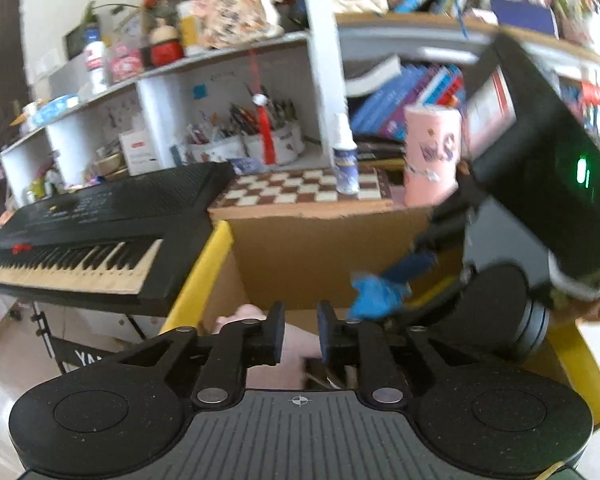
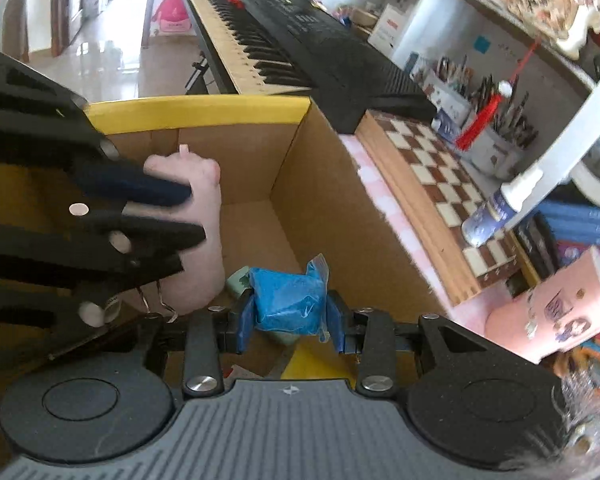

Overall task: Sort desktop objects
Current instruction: 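Open the right tool to release the blue packet into the box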

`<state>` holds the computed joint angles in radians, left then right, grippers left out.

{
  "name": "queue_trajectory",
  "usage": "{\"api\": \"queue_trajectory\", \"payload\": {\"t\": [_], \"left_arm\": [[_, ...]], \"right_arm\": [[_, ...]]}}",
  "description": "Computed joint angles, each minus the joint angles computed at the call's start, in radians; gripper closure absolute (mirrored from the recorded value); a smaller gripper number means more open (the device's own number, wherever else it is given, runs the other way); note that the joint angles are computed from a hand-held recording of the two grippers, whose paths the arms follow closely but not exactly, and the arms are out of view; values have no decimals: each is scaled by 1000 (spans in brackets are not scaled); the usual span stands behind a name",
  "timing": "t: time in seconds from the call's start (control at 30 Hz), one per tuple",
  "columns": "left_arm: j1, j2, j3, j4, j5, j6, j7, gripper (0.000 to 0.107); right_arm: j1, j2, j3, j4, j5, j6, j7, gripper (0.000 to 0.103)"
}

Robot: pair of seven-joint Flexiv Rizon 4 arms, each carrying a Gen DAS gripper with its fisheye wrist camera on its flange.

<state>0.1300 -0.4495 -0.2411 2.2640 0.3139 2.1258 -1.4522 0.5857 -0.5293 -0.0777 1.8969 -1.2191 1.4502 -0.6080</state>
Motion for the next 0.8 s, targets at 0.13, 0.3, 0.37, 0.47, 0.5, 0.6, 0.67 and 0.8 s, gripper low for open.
{"api": "queue_trajectory", "payload": {"t": [0.13,0.3,0.37,0.47,0.5,0.6,0.67,0.8], "left_arm": [[64,18,-25,32,33,34,-69,85],[52,58,13,63,10,41,-116,85],[89,74,-2,75,43,60,-163,84],[133,112,-9,94,107,82,-221,77],[140,128,-5,103,128,93,-237,71],[161,175,20,130,204,148,-294,52],[183,216,33,149,272,179,-348,40],[214,279,69,179,403,231,-459,31]], "right_arm": [[2,-2,23,5,43,-19,-52,69],[8,-14,83,-16,206,-109,-211,65],[37,5,52,-1,191,-111,-176,63],[81,64,-20,51,65,-84,0,63],[87,86,-35,68,3,-83,73,61],[105,176,-63,129,-212,-130,355,59],[104,240,-42,175,-314,-193,522,52],[106,369,46,286,-394,-372,790,48]]}}
